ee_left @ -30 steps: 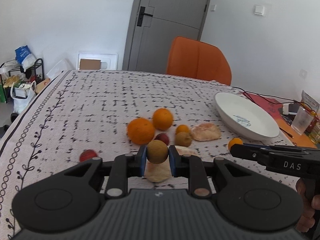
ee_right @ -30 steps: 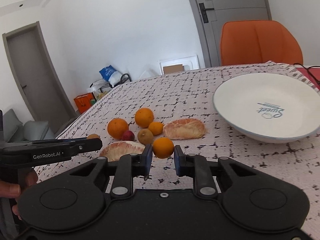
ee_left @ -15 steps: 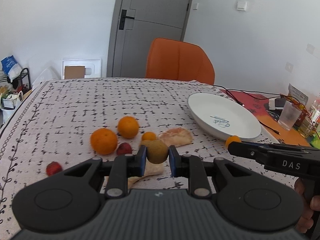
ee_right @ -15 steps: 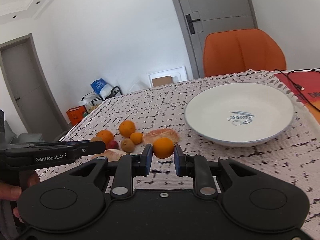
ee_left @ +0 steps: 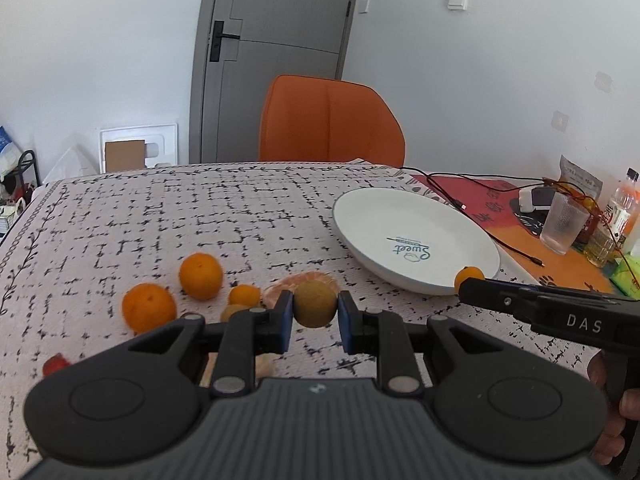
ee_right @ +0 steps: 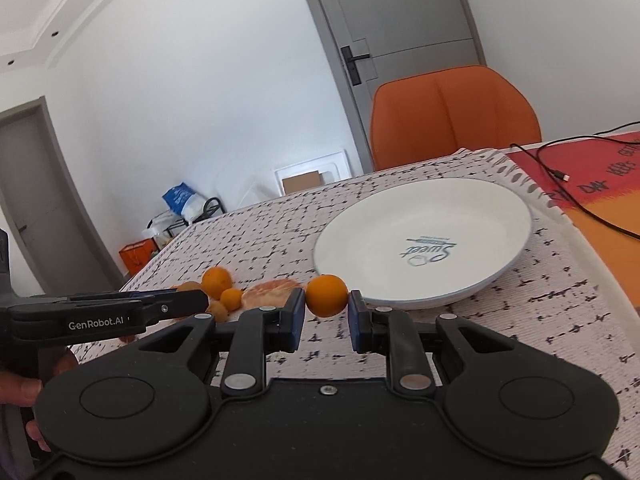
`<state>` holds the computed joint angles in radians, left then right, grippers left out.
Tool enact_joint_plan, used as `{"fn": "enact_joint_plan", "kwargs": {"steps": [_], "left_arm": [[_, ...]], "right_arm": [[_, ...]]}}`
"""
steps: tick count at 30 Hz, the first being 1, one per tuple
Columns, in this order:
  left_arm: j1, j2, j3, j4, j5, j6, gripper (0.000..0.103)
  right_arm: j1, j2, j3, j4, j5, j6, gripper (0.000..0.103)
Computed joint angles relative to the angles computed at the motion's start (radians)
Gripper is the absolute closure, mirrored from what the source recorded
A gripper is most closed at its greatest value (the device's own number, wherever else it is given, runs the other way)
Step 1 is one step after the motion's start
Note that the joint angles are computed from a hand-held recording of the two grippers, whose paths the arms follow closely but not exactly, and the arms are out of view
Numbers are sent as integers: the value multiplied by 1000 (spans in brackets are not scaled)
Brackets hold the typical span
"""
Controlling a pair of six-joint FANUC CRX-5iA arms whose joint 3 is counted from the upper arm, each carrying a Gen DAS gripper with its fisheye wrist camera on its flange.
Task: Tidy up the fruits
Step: 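Carry the brown fruit in left gripper while right carries the mandarin toward the white bowl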
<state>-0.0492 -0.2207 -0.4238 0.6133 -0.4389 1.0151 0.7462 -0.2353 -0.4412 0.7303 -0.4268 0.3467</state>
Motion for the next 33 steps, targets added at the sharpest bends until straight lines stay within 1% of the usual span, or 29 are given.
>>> {"fn": "enact_joint_plan", "kwargs": {"steps": [8,18,22,25,28,29,33], "left_arm": [[-44,59,69,-51,6,37,81],[-91,141,144,-47,10,16,81],[-102,178,176,-41,0,11,81],[-110,207,209,-63,-16,34,81],[-120,232,235,-72,-25,41,81],[-124,238,242,-74,-26,43,81],[-134,258,265,-74,-30,44,81]], "right_arm": [[-50,-12,-35,49,22,-58,82],[-95,-1,-41,80,39,-83,82],[-105,14,-31,78,36,-73,82],[-111,16,-35,96,37,-89,82],[-110,14,-31,83,21,-83,78],[-114,8,-41,104,28,-104,76],[-123,-11,-64,164,32,-154,76]]}}
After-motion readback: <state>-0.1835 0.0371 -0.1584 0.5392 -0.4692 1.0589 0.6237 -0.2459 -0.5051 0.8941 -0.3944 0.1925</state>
